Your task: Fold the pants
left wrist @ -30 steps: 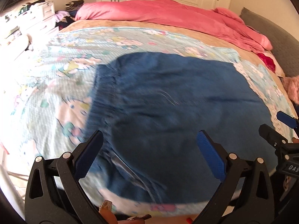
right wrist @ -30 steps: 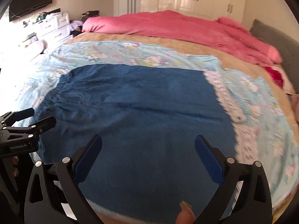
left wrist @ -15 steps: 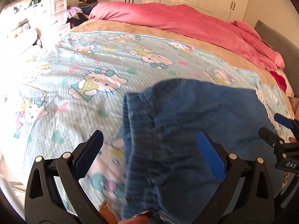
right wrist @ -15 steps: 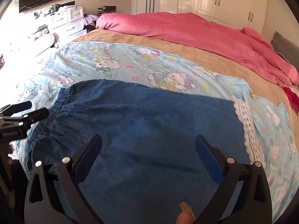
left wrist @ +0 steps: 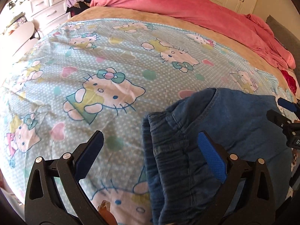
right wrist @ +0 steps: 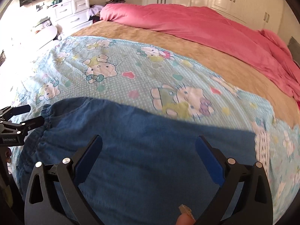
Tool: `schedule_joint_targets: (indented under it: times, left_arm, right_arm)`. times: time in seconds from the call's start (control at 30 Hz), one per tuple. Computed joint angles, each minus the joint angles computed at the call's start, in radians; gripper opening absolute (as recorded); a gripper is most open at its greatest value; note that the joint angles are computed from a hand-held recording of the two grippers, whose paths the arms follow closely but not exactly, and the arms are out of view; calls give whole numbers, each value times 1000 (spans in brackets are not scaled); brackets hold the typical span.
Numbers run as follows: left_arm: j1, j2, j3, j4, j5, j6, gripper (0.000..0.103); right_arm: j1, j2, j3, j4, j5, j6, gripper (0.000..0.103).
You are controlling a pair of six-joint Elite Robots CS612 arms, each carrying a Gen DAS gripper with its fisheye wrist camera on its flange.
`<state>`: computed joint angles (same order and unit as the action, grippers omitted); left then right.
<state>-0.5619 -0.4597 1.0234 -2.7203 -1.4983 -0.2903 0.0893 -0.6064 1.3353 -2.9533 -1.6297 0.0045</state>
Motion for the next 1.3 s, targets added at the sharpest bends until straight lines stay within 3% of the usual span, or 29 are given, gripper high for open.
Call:
schedule_joint_targets:
  times: [0.27, 0.37, 0.43, 0.47, 0.6, 0.8, 1.07, 1.17, 1.23, 1.3]
  left_arm:
    - [0, 59, -104, 62, 37, 37, 94]
    - [-1, 71, -125, 77, 37, 64, 93]
    - [3, 78, -134, 75, 0, 81, 75]
    - [7, 81, -137, 75, -33, 89, 60]
    - [3, 75, -116, 30, -53, 153, 35]
    - [-1, 45, -44, -86, -40, 178, 28]
    - [-8, 0, 44, -214, -65, 191, 27]
    - [-10, -8, 60, -227, -64, 196, 27]
    - [-15, -13, 72, -236, -40, 210, 27]
    - [-16, -17, 85, -248, -37, 213, 27]
  right_arm:
    - [4, 80, -159, 170, -9, -119, 99]
    - [12, 101, -192, 180, -22, -181, 99]
    - [16, 110, -205, 179, -27, -201, 99]
    - [16, 113, -210, 181, -18, -206, 99]
    - [19, 126, -236, 202, -3, -225, 99]
    - [27, 143, -272, 237, -17, -298, 99]
    - [34, 148, -256, 166, -7, -351, 96]
    - [31, 138, -229, 142, 42, -335, 71]
    - [29, 127, -203, 117, 84, -319, 41]
    - [31, 115, -176, 90, 98, -301, 23]
